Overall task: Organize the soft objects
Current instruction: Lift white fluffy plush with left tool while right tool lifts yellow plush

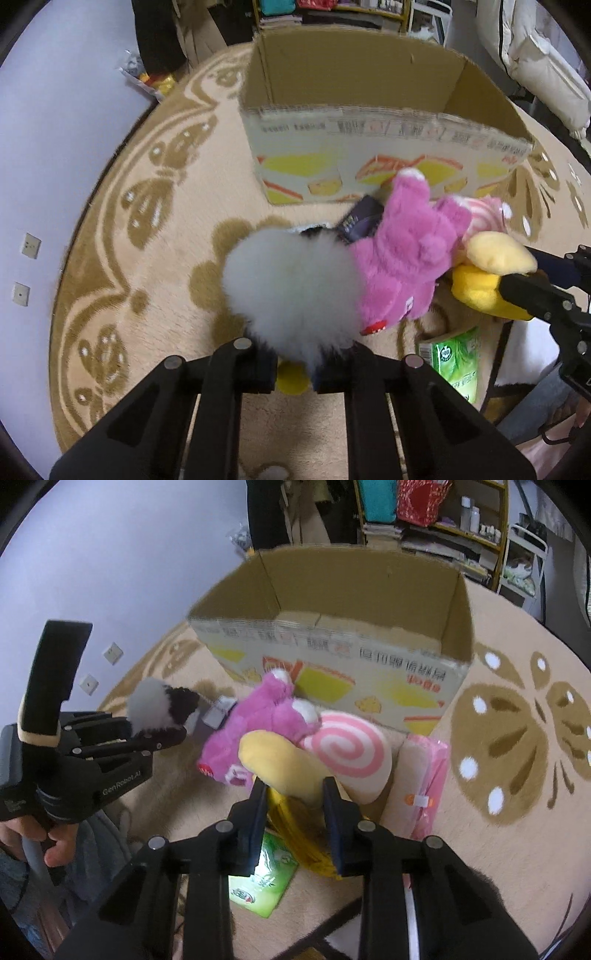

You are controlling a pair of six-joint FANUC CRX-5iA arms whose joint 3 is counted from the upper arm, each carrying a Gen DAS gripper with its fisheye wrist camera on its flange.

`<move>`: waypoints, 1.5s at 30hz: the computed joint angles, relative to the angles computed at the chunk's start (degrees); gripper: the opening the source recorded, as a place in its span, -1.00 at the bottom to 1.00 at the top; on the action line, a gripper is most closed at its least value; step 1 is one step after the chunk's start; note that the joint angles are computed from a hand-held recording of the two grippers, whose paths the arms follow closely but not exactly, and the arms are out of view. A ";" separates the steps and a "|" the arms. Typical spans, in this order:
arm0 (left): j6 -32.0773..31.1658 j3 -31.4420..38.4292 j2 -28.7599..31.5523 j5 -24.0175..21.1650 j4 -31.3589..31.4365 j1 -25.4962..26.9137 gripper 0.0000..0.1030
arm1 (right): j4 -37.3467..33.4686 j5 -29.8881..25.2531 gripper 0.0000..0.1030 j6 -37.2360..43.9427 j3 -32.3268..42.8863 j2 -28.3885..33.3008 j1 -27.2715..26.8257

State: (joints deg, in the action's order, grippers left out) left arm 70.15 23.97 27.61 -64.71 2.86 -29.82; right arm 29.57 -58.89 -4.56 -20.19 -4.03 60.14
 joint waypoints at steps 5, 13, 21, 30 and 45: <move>0.37 -1.36 -2.22 3.54 -0.52 -1.07 -0.78 | 2.91 -0.79 -0.41 -1.14 -0.50 -1.20 0.34; -0.85 -2.48 -4.86 7.86 0.95 -1.46 -0.78 | 11.92 -3.05 -0.41 -5.00 -1.10 -3.24 2.56; -3.13 -3.10 -8.00 11.71 5.59 -1.05 -0.77 | 21.53 -6.36 -0.41 -9.98 -2.60 -5.21 3.91; -6.29 -3.52 -8.01 18.50 11.01 -0.13 -0.77 | 28.23 -8.91 -0.40 -12.04 -3.37 -6.09 2.78; -4.59 0.34 -3.36 21.72 10.87 -1.02 -0.76 | 32.52 -6.93 -0.35 -10.52 -4.35 -6.62 -2.27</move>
State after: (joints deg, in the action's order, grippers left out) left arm 65.55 24.31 24.25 -42.99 13.73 -30.84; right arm 62.09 -65.82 -15.09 -24.54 -10.65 57.87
